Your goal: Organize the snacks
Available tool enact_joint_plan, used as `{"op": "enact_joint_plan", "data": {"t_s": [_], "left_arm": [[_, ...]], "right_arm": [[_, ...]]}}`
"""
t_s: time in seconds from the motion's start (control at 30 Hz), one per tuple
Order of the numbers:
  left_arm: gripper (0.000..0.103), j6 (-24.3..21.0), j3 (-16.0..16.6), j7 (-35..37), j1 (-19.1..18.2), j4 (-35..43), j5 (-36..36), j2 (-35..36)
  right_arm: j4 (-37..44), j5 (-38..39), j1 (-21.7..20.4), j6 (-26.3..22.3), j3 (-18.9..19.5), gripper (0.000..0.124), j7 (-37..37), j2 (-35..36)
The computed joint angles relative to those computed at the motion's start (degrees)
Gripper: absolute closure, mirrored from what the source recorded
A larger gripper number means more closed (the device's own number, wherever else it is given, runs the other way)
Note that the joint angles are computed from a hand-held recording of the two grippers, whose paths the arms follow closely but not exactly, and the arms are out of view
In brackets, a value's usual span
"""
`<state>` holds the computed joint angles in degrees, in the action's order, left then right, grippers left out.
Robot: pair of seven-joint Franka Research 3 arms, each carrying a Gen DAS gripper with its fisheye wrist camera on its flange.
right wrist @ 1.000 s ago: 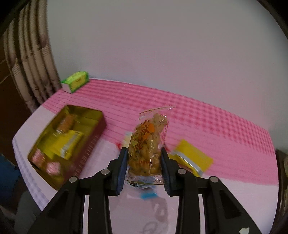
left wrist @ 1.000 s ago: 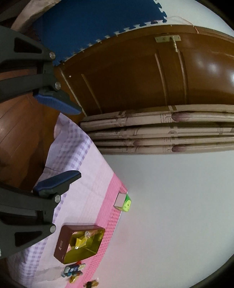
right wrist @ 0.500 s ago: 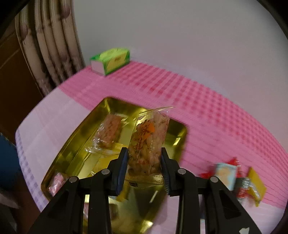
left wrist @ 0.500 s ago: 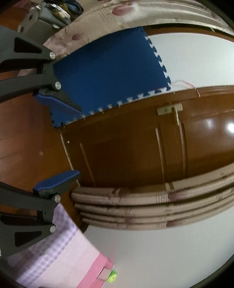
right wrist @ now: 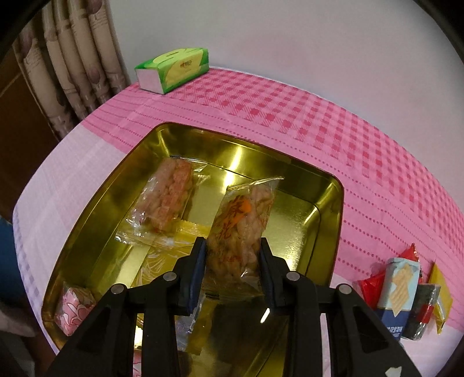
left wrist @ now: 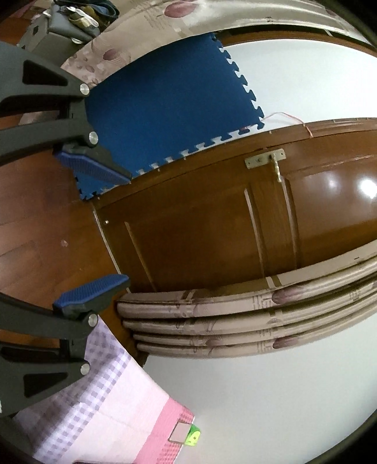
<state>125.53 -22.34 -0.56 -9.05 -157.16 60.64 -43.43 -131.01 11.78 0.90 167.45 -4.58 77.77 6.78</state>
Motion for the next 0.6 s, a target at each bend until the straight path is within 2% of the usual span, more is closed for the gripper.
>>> {"op": "enact_joint_plan", "data": {"t_s": [0.03,0.1,0.13,0.2,0.27,0.3,0.33,0.4,0.43,0.47,0.5,0.53,0.6], "left_arm": [[0.037,0.2,0.0,0.0,0.0,0.2,0.0,0.1],[0.037,0.6,-0.1,0.1,-0.2,0.9,0.0,0.8],[0.037,0.8,-0.2,0.1,-0.2,1.1,0.2,1.0],[0.037,0.9,-0.6,-0.1,-0.3,1.5,0.5,1.2],[0.037,1.3,-0.6,-0.1,-0.5,1.8,0.7,1.6],[0.037,1.5,-0.6,-0.1,-0.5,1.9,0.9,1.7],[0.037,1.7,-0.6,-0.2,-0.5,2.0,1.0,1.8],[0.037,2.1,-0.5,-0.3,-0.6,2.1,1.0,2.2],[0.037,2.3,-0.5,-0.4,-0.6,2.3,0.9,2.5],[0.037,2.5,-0.7,-0.6,-0.6,2.5,1.0,3.0],[0.037,2.7,-0.7,-0.6,-0.6,2.9,1.2,3.5],[0.037,2.8,-0.9,-0.5,-0.6,3.3,1.3,4.0],[0.037,2.8,-1.3,-0.6,-0.6,4.3,1.8,5.1]], "right_arm": [[0.0,3.4,-1.0,-0.2,1.0,0.089,-2.6,-0.1],[-0.9,15.5,-3.4,0.7,4.1,0.086,-13.0,-1.4],[-1.9,20.3,-3.8,1.9,4.7,0.079,-17.6,-2.5],[-4.3,35.9,-4.4,2.3,5.7,0.069,-32.8,-6.3],[-7.7,42.8,-3.7,2.3,3.4,0.067,-40.7,-10.8],[-9.7,46.7,-3.1,3.4,1.6,0.062,-44.5,-13.4],[-11.4,50.0,-2.6,4.4,-0.4,0.043,-47.2,-15.5],[-14.8,52.9,-3.2,8.6,-4.5,0.022,-49.0,-18.2],[-16.0,52.2,-4.6,11.9,-6.0,0.022,-48.8,-17.8],[-17.0,47.5,-8.1,14.5,-6.6,0.022,-45.0,-16.0],[-17.2,44.1,-11.0,15.3,-7.6,0.023,-42.0,-14.1],[-16.5,44.0,-11.9,15.4,-9.8,0.027,-41.3,-12.4],[-13.8,51.5,-12.6,13.1,-14.7,0.028,-45.5,-8.9]]}}
